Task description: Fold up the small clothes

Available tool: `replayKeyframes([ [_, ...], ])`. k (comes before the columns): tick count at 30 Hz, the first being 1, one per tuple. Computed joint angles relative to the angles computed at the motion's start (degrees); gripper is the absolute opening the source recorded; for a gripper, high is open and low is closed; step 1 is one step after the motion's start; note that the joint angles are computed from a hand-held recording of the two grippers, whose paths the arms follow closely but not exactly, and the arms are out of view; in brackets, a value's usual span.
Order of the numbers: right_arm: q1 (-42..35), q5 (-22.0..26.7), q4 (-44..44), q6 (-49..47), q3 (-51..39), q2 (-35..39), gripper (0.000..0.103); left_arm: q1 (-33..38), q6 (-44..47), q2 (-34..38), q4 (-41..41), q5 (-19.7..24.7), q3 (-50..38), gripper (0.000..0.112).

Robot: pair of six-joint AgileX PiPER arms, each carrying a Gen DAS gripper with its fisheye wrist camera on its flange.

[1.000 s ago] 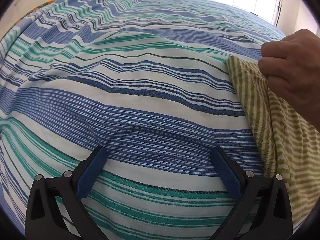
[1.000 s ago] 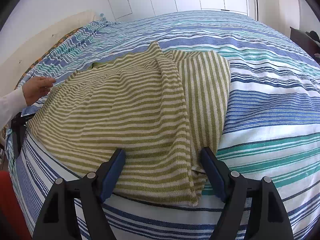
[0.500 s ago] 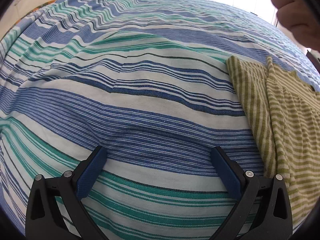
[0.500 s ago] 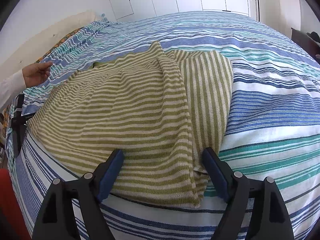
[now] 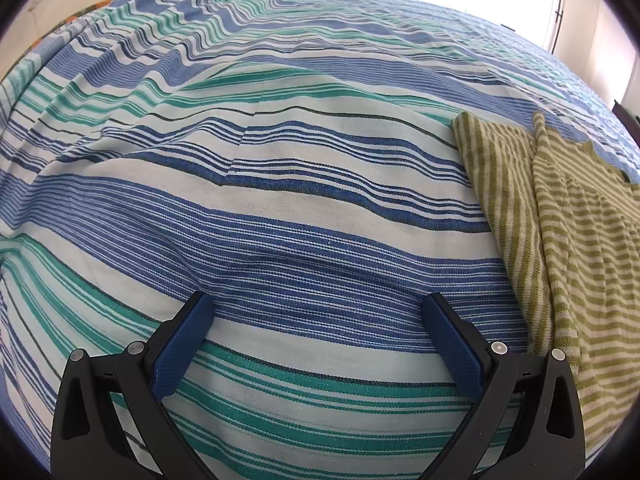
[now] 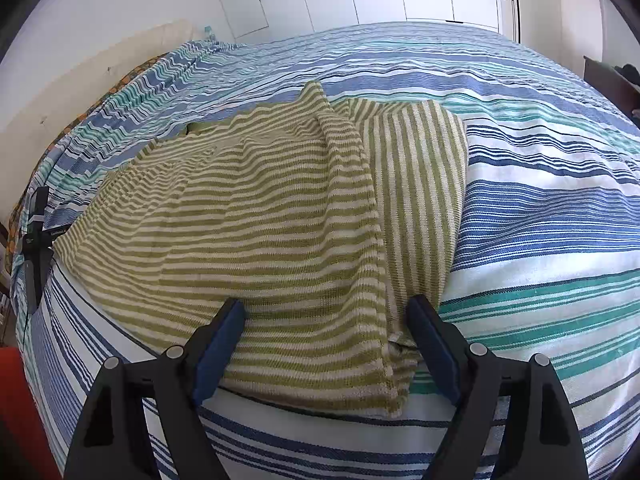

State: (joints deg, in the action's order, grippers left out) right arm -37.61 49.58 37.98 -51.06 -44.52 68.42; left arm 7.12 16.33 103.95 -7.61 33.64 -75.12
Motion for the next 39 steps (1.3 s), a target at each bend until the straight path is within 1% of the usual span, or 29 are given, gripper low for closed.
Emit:
replayKeyframes([
  [5, 1.82, -1.28, -1.92, 1.98, 0.05, -0.18, 0.084, 0.00, 0.01, 0.02, 0.00, 0.01, -0.03, 0.103],
  [12, 2.33, -1.74, -2.36, 2.38, 0.11, -0.20, 0.084, -0.01, -0.03, 0.02, 0.02, 0.00, -0.03, 0.103],
  [20, 1.06, -0.55, -0.92, 0.87, -0.02, 0.03, 0.085, -0.02, -0.04, 0.00, 0.04, -0.02, 0.01, 0.103],
  [27, 0.88, -0.46, -0.69, 0.51, 0.17, -0.28, 0.085, -0.02, -0.05, 0.03, 0.06, -0.01, -0.03, 0.103],
  [30, 0.12, 0.41, -0.20, -0.08, -0.07, -0.23, 0.085, -0.02, -0.07, 0.03, 0.07, 0.01, -0.06, 0.103],
  [32, -0.67, 2.23, -0.36, 0.10, -1.05, -0.09, 0.085, -0.02, -0.07, 0.03, 0.07, 0.01, -0.06, 0.103],
  [34, -2.70, 6.22, -0.44, 0.23, -3.18, 0.21, 0.085, 0.10, 0.57, -0.03, -0.48, -0.39, 0.18, 0.103],
  [36, -5.72, 10.44, -1.64, 0.33, -5.27, 0.07, 0.085, 0.86, 3.37, -0.34, -3.43, -0.88, 0.96, 0.103],
  [37, -7.60, 12.27, -2.66, 0.69, -6.19, -0.03, 0.085, 1.27, 3.64, 0.11, -4.25, 0.49, 0.01, 0.103],
  [39, -14.05, 17.67, -1.40, -1.91, -7.89, 0.83, 0.085, 0.96, 2.99, -0.13, -3.41, 0.09, 0.28, 0.103],
])
